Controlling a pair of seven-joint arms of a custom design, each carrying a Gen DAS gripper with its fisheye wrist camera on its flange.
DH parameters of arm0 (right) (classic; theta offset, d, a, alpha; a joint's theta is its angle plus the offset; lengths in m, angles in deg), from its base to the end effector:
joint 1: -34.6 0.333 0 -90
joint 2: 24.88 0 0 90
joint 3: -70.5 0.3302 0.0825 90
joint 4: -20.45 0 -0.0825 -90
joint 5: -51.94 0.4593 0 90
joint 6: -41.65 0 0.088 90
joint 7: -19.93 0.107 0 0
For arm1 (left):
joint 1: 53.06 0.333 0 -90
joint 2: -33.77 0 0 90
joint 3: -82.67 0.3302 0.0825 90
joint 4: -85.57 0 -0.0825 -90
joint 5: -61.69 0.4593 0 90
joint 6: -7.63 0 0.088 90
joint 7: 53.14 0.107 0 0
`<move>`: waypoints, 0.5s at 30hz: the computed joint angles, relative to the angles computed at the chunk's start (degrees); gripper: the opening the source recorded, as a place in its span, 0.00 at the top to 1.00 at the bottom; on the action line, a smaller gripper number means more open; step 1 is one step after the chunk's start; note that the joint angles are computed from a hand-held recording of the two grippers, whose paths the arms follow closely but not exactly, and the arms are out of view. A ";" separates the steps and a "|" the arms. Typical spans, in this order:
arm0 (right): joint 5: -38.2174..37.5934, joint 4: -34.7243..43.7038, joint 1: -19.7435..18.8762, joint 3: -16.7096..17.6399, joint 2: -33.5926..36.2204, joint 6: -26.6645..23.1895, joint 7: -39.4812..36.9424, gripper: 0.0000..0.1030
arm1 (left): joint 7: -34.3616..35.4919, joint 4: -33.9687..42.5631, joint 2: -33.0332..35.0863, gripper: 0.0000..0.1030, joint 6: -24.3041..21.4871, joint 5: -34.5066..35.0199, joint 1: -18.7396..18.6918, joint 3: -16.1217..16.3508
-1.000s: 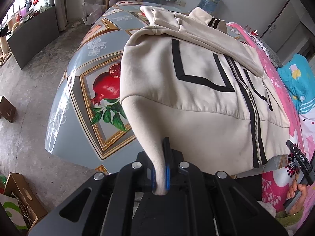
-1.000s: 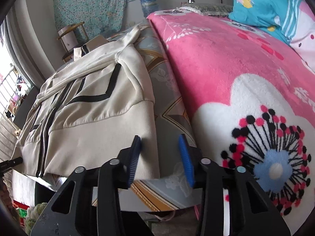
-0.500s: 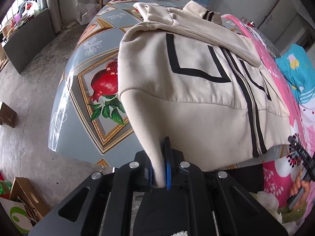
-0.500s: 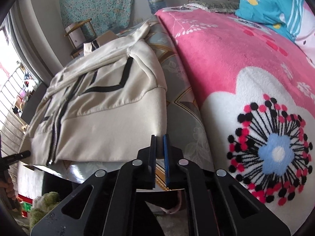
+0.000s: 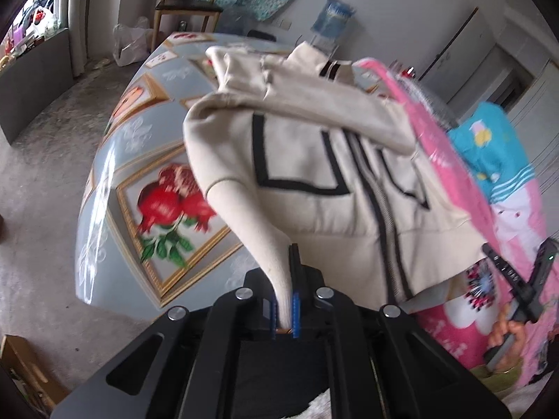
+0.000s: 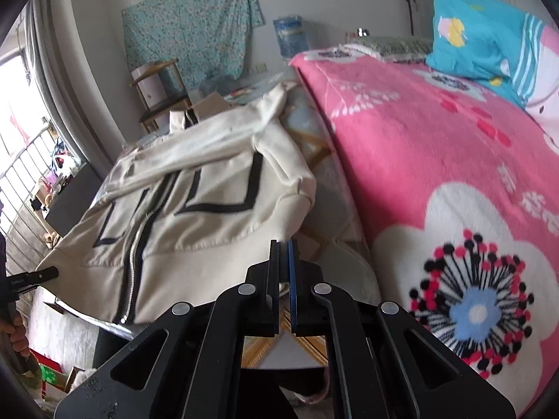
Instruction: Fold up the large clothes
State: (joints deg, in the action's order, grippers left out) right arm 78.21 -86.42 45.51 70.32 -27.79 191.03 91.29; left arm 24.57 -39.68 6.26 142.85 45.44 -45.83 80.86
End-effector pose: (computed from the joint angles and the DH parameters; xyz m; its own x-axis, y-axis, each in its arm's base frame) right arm 0.6588 0.1152 0.6217 0.2951 -0.9327 -0.2071 -0.6809 -0.0533 -0.7305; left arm 0.5203 0.0429 0.6528 0.2924 -0.8770 0.3813 -0.7217 -0.4639 -0.5137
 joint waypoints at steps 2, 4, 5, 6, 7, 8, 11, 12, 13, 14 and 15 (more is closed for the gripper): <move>0.45 0.77 0.11 0.10 0.49 0.45 -0.06 0.96 | 0.41 0.67 0.67 0.95 0.86 -1.33 -0.39 0.60; 0.57 1.78 0.14 0.32 1.21 0.96 0.18 0.96 | 0.73 1.67 1.70 0.95 1.27 -2.65 -0.62 1.18; 0.61 2.00 0.11 0.42 1.32 1.11 0.31 0.96 | 0.96 2.04 2.12 0.95 1.37 -3.00 -0.61 1.36; 0.52 2.77 0.11 0.55 1.88 1.24 0.73 0.96 | 1.16 2.45 2.58 0.95 1.51 -3.28 -0.58 1.46; 0.34 3.46 0.08 0.71 2.35 1.31 1.15 0.96 | 1.47 3.10 3.33 0.95 1.76 -3.80 -0.64 1.66; 0.19 4.18 0.03 0.87 2.85 1.35 1.49 0.96 | 1.61 3.42 3.68 0.95 1.91 -4.14 -0.62 1.71; -0.57 6.70 -0.18 1.41 4.52 1.52 2.50 0.96 | 2.40 5.24 5.70 0.95 2.36 -5.91 -0.67 2.35; -0.70 7.29 -0.28 1.63 4.93 1.69 2.69 0.96 | 2.57 5.75 6.27 0.95 2.51 -6.49 -0.62 2.51; -0.84 8.00 -0.37 1.84 5.47 1.87 2.90 0.96 | 2.81 6.14 6.74 0.95 2.65 -7.03 -0.57 2.65; -1.15 9.23 -0.42 2.08 6.39 2.03 3.24 0.96 | 3.12 6.82 7.49 0.95 2.85 -7.66 -0.53 2.86; -1.35 9.98 -0.55 2.32 6.96 2.15 3.45 0.96 | 3.30 7.41 8.15 0.95 3.14 -8.19 -0.42 2.97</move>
